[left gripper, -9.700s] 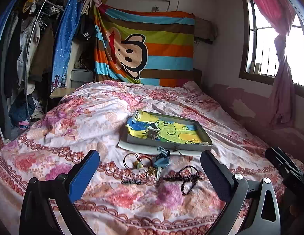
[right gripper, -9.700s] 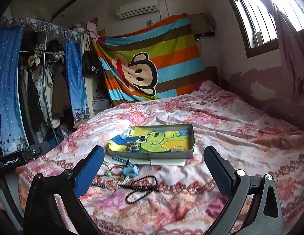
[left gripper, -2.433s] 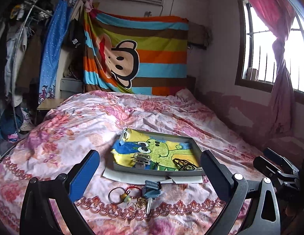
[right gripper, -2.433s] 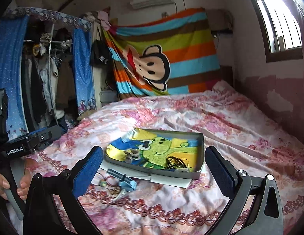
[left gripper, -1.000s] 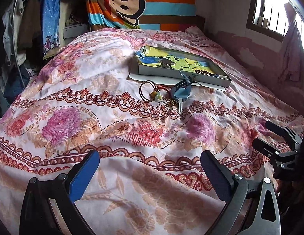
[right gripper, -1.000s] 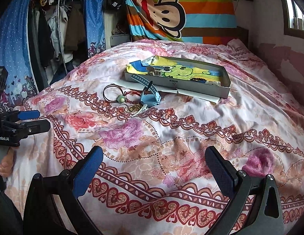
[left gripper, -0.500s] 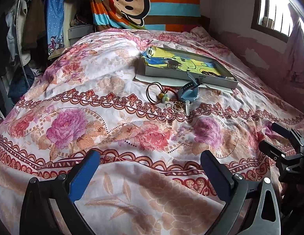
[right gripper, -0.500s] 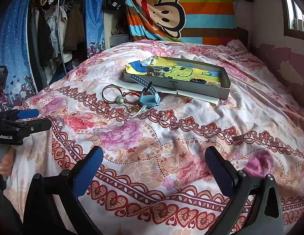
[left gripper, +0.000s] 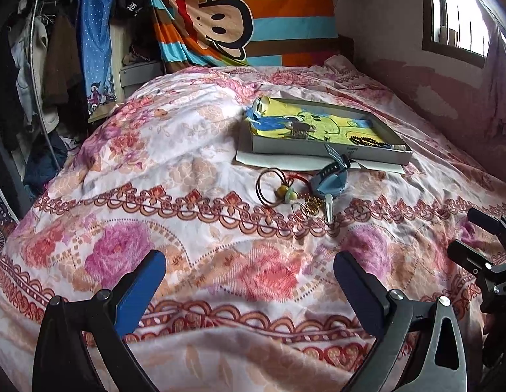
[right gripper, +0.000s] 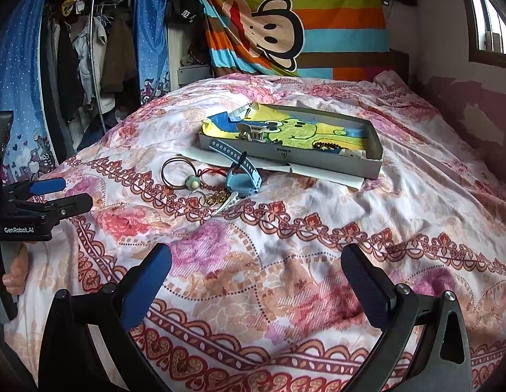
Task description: Organize jewelry
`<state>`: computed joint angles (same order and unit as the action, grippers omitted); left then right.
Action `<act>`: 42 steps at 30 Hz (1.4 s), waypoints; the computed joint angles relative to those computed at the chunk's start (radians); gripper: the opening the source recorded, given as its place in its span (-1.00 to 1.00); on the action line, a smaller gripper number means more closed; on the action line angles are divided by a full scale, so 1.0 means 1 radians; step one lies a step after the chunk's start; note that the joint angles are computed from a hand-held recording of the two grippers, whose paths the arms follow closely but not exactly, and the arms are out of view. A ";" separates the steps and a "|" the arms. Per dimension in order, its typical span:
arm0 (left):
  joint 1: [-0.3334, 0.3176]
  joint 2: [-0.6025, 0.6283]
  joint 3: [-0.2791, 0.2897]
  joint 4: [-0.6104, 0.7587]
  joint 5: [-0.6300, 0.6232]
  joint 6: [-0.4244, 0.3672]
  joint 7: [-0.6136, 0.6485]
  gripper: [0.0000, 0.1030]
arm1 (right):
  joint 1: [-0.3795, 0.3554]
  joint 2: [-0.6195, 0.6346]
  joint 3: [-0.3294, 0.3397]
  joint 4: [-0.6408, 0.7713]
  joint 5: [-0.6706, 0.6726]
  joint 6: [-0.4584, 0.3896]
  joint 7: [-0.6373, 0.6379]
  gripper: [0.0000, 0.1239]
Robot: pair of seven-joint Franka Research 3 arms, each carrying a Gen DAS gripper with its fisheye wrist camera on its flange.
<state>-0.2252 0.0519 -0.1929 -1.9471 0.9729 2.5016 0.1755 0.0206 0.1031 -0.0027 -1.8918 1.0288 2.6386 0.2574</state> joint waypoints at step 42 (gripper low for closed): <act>0.050 0.390 0.090 0.373 -0.520 0.205 0.557 -0.52 | 0.005 0.682 0.102 0.929 -0.559 -0.336 0.473 0.16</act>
